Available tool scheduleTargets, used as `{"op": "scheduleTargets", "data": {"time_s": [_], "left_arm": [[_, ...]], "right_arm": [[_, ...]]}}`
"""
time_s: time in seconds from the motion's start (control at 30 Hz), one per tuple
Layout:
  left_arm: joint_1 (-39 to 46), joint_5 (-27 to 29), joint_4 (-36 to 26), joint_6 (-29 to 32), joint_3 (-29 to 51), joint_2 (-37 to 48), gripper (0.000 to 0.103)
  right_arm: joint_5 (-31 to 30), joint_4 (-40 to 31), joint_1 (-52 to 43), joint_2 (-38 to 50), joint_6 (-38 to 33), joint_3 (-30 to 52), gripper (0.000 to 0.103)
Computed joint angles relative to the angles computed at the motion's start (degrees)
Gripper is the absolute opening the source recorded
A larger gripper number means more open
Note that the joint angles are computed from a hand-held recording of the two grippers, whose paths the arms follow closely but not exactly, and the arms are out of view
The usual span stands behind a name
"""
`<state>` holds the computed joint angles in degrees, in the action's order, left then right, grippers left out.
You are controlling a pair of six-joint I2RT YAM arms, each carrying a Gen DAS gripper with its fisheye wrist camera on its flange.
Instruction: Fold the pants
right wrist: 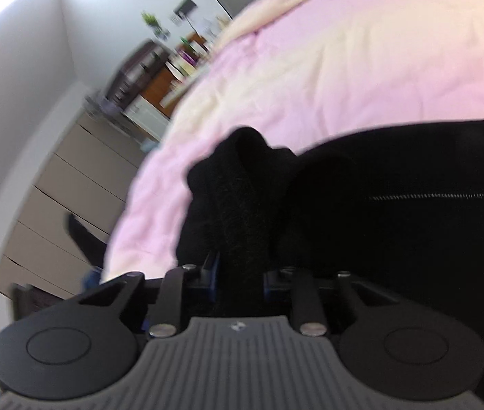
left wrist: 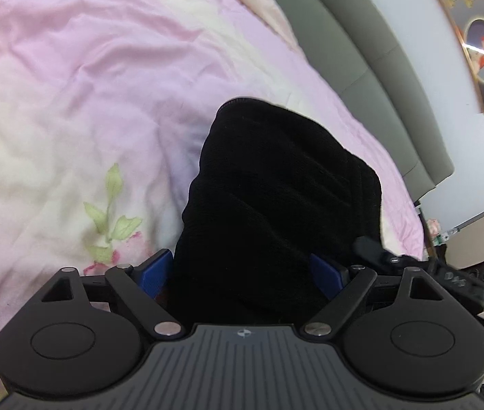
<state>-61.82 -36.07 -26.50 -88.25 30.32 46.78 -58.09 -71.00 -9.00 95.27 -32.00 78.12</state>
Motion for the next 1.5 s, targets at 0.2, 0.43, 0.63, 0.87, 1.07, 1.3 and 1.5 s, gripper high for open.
{"op": "scheduleTargets", "data": {"time_s": [0.2, 0.43, 0.63, 0.87, 1.07, 1.3, 1.5], "left_arm": [[-3.2, -2.8, 3.9, 4.4, 0.4, -1.3, 0.096], [1.0, 8.7, 3.7, 3.4, 3.2, 10.2, 0.092], [-1.0, 6.7, 5.3, 1.8, 1.9, 10.2, 0.083], [-1.3, 6.2, 5.2, 1.2, 2.2, 10.0, 0.083], [-4.6, 2.2, 3.8, 0.9, 3.8, 10.7, 0.081], [-5.0, 2.3, 3.0, 0.0, 4.8, 13.2, 0.082], [-4.4, 2.5, 4.9, -1.9, 3.4, 12.5, 0.082]], "right_arm": [[-2.7, -13.3, -8.3, 0.8, -8.9, 8.0, 0.017], [5.1, -0.1, -10.1, 0.6, -2.1, -2.7, 0.018], [9.0, 6.4, -8.9, -2.9, -2.0, -7.2, 0.037], [9.5, -4.2, -14.2, -3.1, -14.8, -6.3, 0.038], [7.8, -11.8, -19.0, -5.8, -23.9, -5.6, 0.025], [11.9, -1.3, -17.7, -9.8, -20.9, -10.2, 0.041], [9.9, 24.7, -26.6, -28.3, -22.6, -22.4, 0.054]]}}
